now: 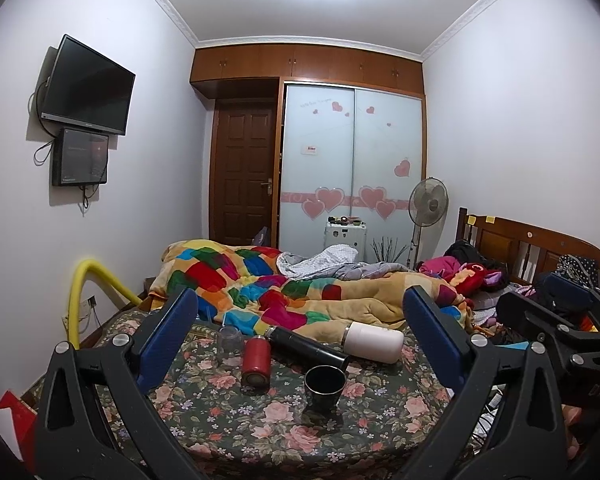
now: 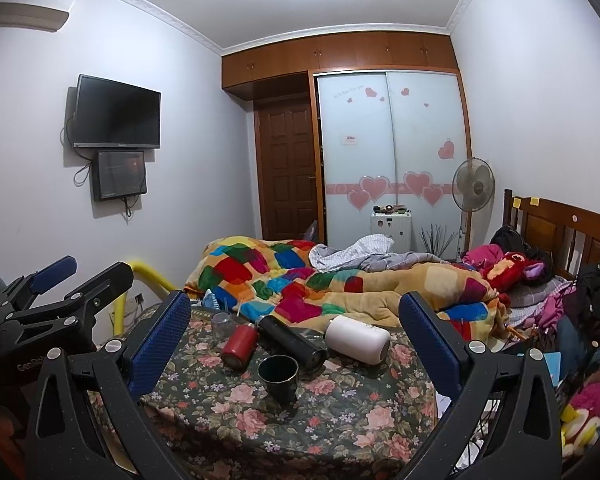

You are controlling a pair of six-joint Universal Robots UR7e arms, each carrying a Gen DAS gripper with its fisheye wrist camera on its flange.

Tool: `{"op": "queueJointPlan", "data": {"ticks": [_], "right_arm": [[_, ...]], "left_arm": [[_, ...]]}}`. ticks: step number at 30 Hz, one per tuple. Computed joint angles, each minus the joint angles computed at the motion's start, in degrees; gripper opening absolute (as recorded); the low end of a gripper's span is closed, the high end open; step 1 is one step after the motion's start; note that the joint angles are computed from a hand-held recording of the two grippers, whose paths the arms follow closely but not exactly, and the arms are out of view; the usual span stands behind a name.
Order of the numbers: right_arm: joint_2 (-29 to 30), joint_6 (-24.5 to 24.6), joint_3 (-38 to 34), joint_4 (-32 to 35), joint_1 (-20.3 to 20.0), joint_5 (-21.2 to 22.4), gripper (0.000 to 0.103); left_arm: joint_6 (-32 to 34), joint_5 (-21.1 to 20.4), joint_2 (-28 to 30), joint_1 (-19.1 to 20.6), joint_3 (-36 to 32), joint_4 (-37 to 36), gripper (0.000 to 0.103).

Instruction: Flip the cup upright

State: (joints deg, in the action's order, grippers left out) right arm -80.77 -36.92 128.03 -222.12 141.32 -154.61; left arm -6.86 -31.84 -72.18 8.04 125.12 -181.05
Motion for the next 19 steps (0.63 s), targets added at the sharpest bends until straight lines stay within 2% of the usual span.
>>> {"op": "queueJointPlan", "data": {"ticks": [19], "right_arm": [[-0.05, 1.34, -0.12, 1.17, -0.82, -0.36, 0.103]], "left_arm": [[0.63, -1.30, -0.38, 0.97, 0.87, -0.60, 0.103]]}}
